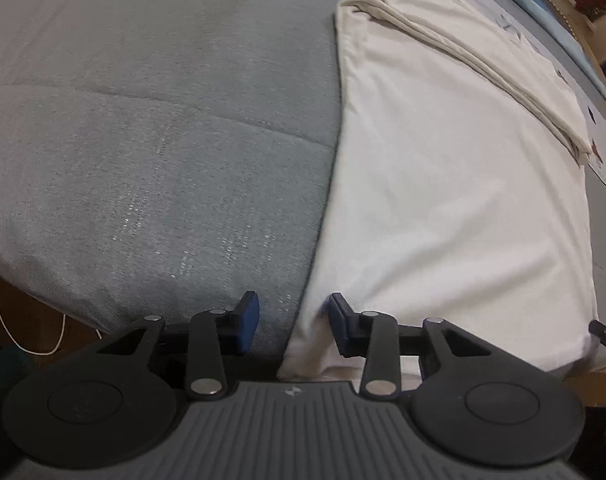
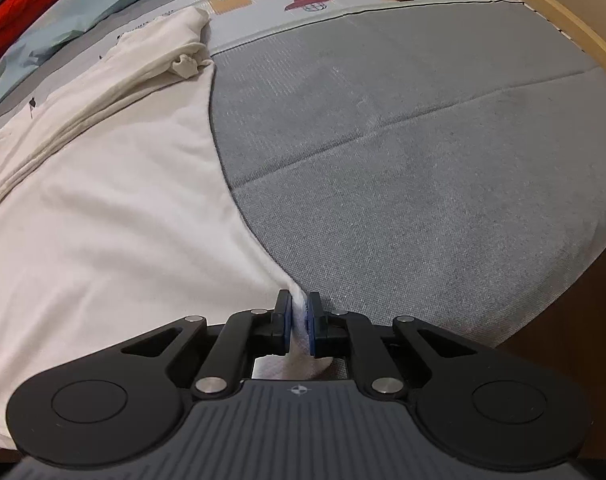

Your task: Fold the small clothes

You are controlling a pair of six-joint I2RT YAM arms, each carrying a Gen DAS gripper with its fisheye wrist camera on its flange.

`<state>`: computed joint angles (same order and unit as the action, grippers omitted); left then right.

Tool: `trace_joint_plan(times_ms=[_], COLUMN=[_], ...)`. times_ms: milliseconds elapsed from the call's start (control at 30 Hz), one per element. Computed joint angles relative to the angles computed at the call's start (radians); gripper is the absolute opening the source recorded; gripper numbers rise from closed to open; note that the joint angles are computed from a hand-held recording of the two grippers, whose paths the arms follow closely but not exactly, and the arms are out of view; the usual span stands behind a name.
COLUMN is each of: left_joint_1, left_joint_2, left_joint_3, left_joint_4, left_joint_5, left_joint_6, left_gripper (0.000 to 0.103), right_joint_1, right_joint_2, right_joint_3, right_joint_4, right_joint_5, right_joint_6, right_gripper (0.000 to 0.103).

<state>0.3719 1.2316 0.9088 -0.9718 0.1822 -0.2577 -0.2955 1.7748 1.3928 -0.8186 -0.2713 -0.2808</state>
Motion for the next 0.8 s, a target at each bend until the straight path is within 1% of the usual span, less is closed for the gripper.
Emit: trace_joint_plan(times_ms=[133,233,267,300,333,433,533,600,733,800], left_joint_1=[-0.045,-0.132,-0.155,-0.164,-0.16,-0.15,-0.17,-0.184,-0.176,-0.153], left_joint_2=[-0.006,-0.015,-0.018,-0.023,-0.027,-0.038,-0.079,-0.115,-0.219,-0.265], left_joint_3=[-0.007,-0.024,-0.028,-0.033,-0.038,-0.044,-0.033,-0.005,0.062,0.11], left_joint_4=[0.008,0.022,0.025,0.03,0.035,0.042,0.027,0.002,-0.071,-0.122], left_joint_5=[-0.005,-0.08,-0.105,-0.117,-0.111,-0.097,-0.114,-0.113,-0.078,-0.041], left_joint_6=[0.03,0.034,0.038,0.039,0.039,0.037,0.048,0.067,0.129,0.171], left_gripper=[0.043,0.039,0.032,0.016,0.009,0.006,0.006,0.006,0.005,0.005], right_joint_1=[0.012,0.016,0.016,0.015,0.016,0.003,-0.024,-0.045,-0.107,-0.156], right_joint_2=[-0.004,-0.002,-0.002,-0.003,-0.002,-0.004,-0.02,-0.033,-0.095,-0.115], right_joint_3=[-0.011,-0.009,-0.009,-0.01,-0.008,0.0,0.02,0.056,0.125,0.162], right_joint_4=[0.004,0.007,0.007,0.007,0.009,0.005,-0.012,-0.044,-0.114,-0.162], right_joint_5=[0.026,0.03,0.03,0.029,0.026,-0.009,-0.087,-0.166,-0.344,-0.438], right_joint_6=[-0.044,-0.047,-0.047,-0.049,-0.044,-0.035,-0.024,-0.024,-0.065,-0.098], right_gripper=[0.009,0.009,0.008,0.008,0.008,0.006,0.006,0.006,0.005,0.005])
